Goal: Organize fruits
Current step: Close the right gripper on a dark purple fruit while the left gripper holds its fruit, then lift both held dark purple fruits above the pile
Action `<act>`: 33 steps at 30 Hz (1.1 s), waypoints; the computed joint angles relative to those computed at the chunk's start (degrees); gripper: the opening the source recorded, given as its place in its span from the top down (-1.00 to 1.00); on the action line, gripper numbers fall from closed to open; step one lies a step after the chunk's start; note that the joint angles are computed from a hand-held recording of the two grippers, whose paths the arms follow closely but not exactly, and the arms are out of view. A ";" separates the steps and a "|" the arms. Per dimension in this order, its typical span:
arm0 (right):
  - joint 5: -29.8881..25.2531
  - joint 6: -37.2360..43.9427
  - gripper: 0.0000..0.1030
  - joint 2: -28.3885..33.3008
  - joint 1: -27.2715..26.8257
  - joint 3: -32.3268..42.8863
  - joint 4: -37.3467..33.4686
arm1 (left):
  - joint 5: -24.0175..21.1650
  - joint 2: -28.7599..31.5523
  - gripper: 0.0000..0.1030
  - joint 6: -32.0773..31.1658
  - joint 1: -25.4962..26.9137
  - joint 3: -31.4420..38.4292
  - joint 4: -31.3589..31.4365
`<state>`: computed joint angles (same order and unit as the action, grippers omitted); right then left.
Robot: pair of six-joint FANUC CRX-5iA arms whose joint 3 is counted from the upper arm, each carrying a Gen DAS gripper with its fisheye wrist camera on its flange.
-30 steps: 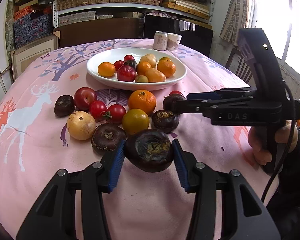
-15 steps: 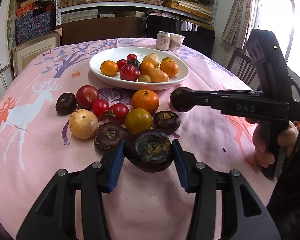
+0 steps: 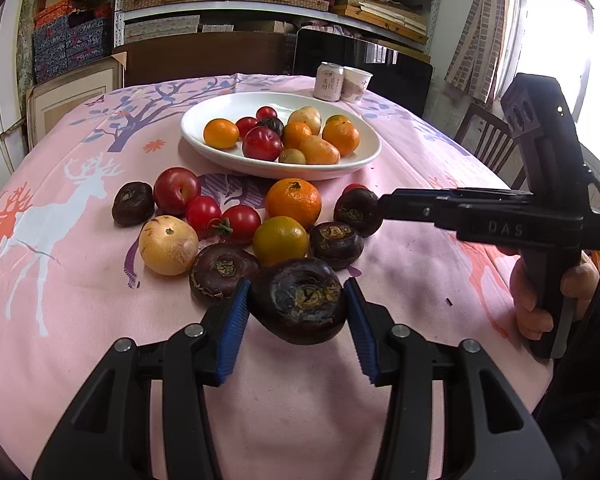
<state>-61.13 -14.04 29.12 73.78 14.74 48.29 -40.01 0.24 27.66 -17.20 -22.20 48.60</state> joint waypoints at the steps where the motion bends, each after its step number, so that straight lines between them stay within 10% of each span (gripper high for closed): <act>1: 0.09 0.78 0.18 0.21 -0.12 0.47 -0.97 | -0.01 0.00 0.10 0.00 -0.01 -0.02 -0.02; 7: 3.43 0.47 0.10 0.57 -1.92 1.37 -6.20 | -0.31 0.15 0.10 0.38 -0.03 0.28 -0.63; 9: 4.52 -0.70 0.55 0.56 -2.10 0.70 -5.25 | -0.19 0.13 0.10 0.33 -0.07 0.24 -0.49; 14: 7.66 -7.92 0.57 -1.73 -1.38 -4.95 3.13 | -0.32 0.47 0.10 0.76 -0.11 0.60 -0.70; 23: -6.25 -7.92 0.57 -0.60 1.63 -1.71 6.62 | 0.09 -0.04 0.10 -1.80 0.27 -0.46 3.73; 33: -8.52 -9.22 0.57 -2.59 2.96 -3.92 6.97 | -3.04 2.55 0.10 9.79 -0.64 6.56 -13.86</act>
<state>-69.65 -23.26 26.52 76.75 10.82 55.26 -43.05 2.79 37.45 -17.84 -15.64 34.74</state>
